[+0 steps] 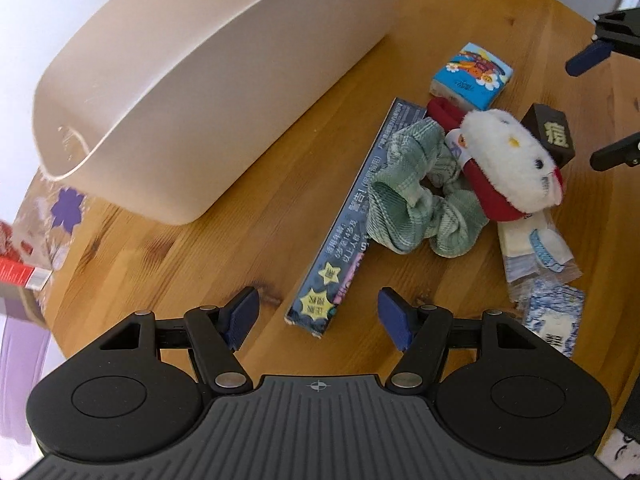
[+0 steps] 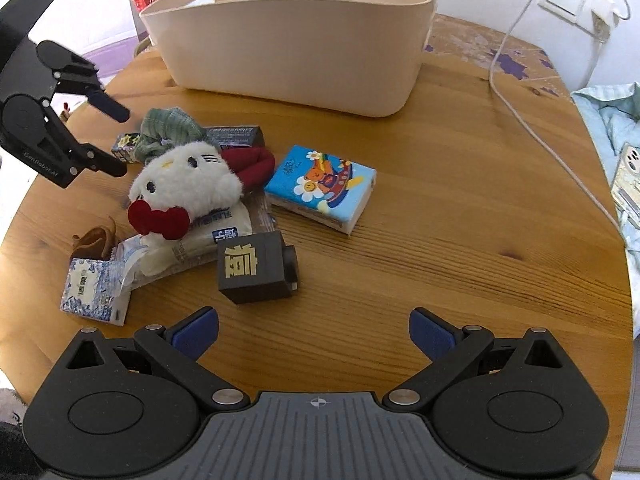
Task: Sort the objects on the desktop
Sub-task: 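Move both open tools back over the remaining items on the table, then grip the dark striped box with the left tool while the right tool grips the black box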
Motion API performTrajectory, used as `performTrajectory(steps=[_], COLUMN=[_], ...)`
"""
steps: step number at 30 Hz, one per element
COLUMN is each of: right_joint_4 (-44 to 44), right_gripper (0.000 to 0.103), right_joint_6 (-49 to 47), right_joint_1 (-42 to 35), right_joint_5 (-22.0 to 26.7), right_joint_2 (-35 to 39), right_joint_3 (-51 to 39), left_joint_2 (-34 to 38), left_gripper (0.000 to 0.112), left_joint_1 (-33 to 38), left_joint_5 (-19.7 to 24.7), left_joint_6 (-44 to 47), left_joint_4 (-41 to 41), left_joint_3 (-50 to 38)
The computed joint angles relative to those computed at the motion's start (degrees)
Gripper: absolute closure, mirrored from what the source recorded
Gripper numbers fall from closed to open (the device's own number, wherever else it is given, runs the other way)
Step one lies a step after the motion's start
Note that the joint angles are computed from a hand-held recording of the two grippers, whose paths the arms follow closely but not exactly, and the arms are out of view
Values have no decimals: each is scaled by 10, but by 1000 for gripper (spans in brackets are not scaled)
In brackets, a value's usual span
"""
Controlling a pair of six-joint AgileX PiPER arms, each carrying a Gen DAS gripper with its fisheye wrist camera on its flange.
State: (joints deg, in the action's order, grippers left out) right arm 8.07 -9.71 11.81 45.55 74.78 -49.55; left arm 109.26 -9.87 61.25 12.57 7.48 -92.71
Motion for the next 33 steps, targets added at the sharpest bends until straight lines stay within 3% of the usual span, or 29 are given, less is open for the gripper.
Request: performTrajectory(steps=[8,12,18,21,26,29,33], right_joint_4=[-22,-29,-24,-23,-35,-36,-28], right_gripper=[2,15,24,37,62,62,62], right_joint_6=[29,24,14,5,-2,-2,2], right_joint_1=[37,50,50,50,55,56,53], right_joint_5=[-45,-54,-64,-65,-69,-61,-56], right_joint_2=[31,48,55,54,43,41,30], right_joint_3=[-3,-9,-15,-16,-9,-9,-3], left_joint_2=[42,56,66,68,68,62,55], left_gripper=[44,43,43,43,73,89,89], left_joint_1=[18,27,36,36,43,38,30], left_joint_5=[0,2,2,2,16,17,14], left_joint_6=[49,61,73,78,91,88,66], left_joint_4=[-40,-63,-94,-103,-132,-132,-123], left_joint_3=[-44,-64,-77,-80,-87,-83,-74])
